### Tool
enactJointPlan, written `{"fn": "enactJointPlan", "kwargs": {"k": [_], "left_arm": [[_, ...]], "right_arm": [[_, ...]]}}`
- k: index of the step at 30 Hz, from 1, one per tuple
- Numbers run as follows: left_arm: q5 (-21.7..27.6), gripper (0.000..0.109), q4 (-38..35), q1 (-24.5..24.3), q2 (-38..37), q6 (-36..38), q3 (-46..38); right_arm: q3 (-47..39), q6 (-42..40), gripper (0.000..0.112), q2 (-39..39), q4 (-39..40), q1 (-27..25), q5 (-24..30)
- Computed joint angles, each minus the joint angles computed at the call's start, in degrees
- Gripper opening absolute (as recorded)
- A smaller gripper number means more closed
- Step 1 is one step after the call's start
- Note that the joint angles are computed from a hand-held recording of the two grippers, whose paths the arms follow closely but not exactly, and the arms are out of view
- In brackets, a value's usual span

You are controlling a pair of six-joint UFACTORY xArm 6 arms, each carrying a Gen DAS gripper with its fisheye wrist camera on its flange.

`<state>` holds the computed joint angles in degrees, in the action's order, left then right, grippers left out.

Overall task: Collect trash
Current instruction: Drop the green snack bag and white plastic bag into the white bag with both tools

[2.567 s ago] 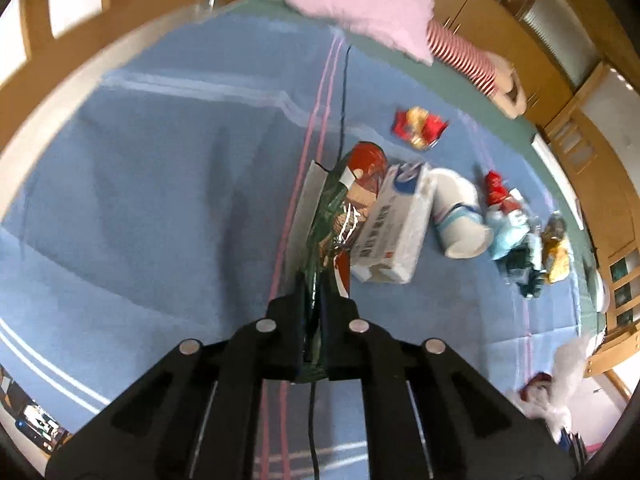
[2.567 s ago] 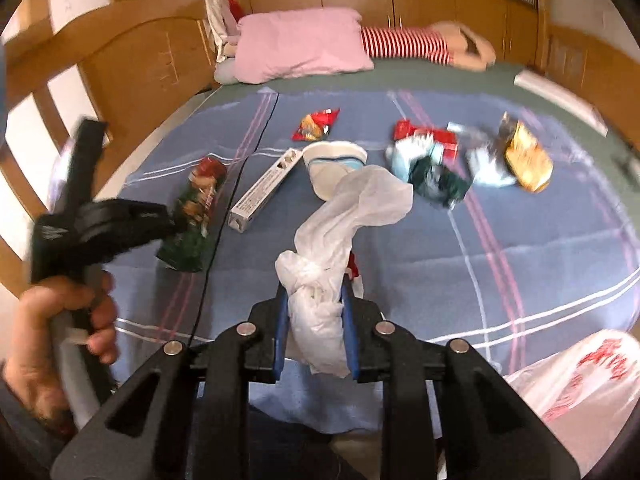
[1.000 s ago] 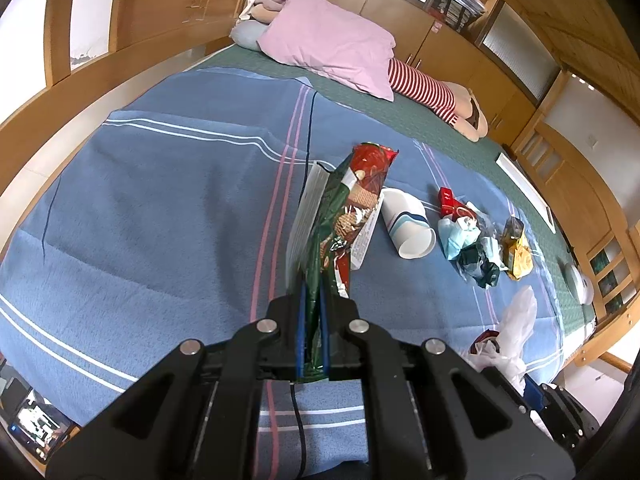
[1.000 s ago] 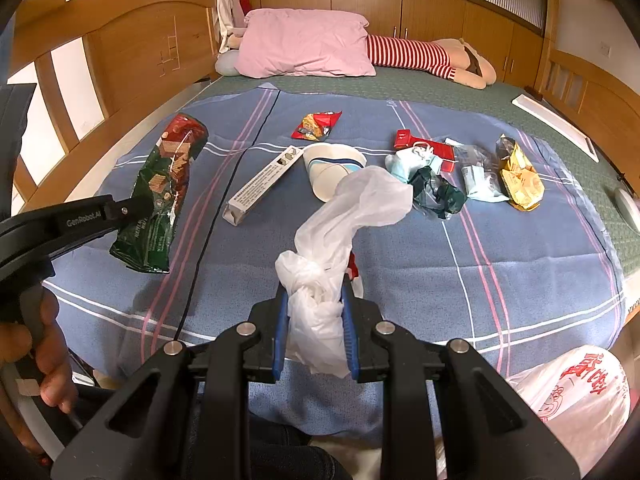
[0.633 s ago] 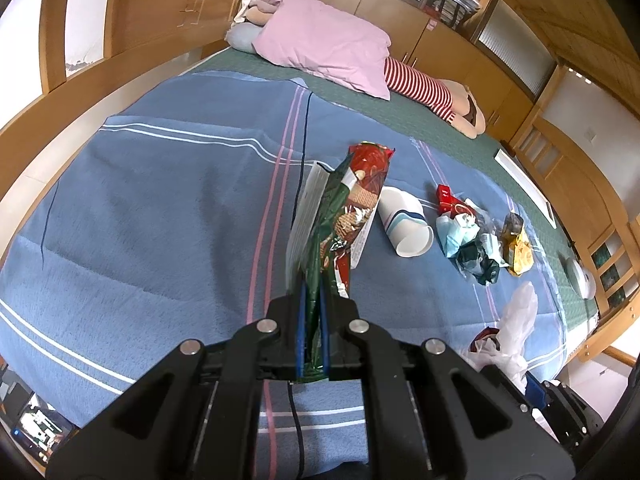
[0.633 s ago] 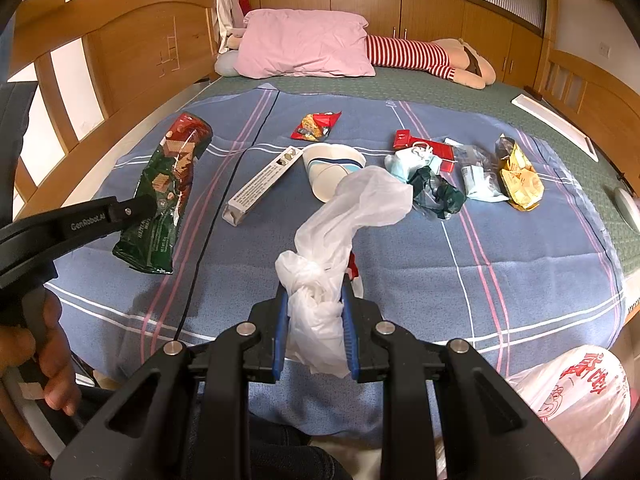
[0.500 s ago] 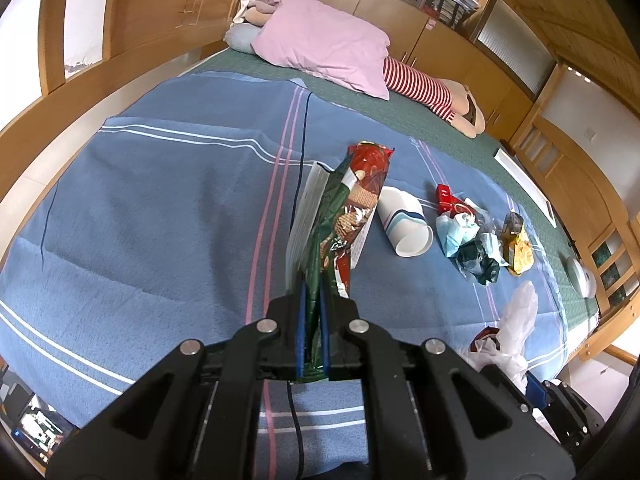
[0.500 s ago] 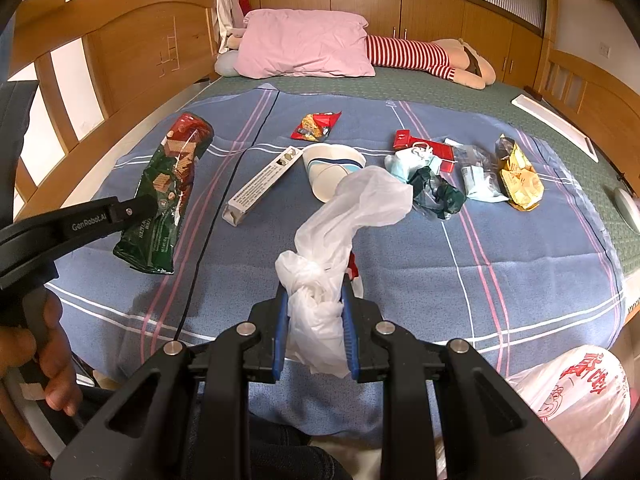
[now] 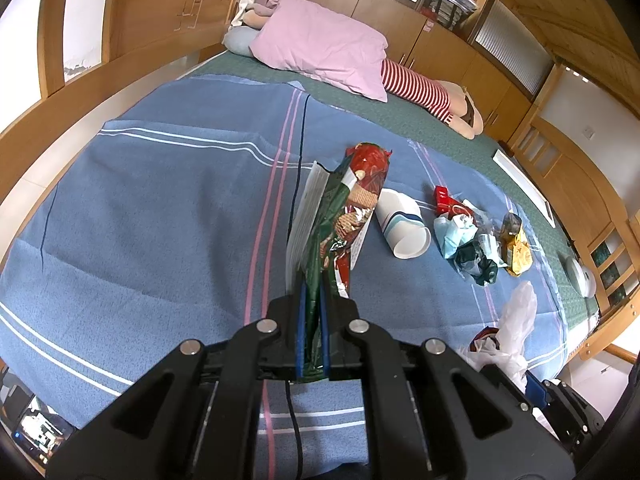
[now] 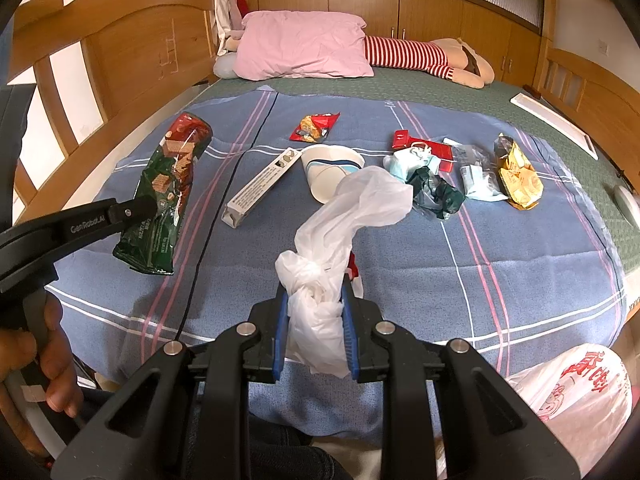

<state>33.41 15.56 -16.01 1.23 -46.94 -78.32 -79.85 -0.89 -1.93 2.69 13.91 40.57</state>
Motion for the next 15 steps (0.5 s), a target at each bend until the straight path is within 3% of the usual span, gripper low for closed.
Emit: {"fn": "enactJointPlan", "kwargs": {"k": [5,8,12,15], "left_arm": [[-2.08,0.007,-0.29,0.06,-1.07,0.10,1.44],[-5.63,0.007,-5.92,0.26,-2.17,5.27,3.22],[-11.74,0.007,-10.95,0.08,-4.89,9.27,6.50],[-10.37,0.007,-5.90,-1.18,-7.48,0.54,7.46]], "right_arm": [[0.63,-1.56,0.024,-1.22,6.99,-3.62,-3.13],[0.32,-4.95,0.024,-2.40,9.07,-7.09,-3.52],[-2.19,-11.49,0.024,-3.15,14.68,-15.52,6.05],[-1.25,-14.33,0.024,-4.27,12.60,-20.87,12.20]]}}
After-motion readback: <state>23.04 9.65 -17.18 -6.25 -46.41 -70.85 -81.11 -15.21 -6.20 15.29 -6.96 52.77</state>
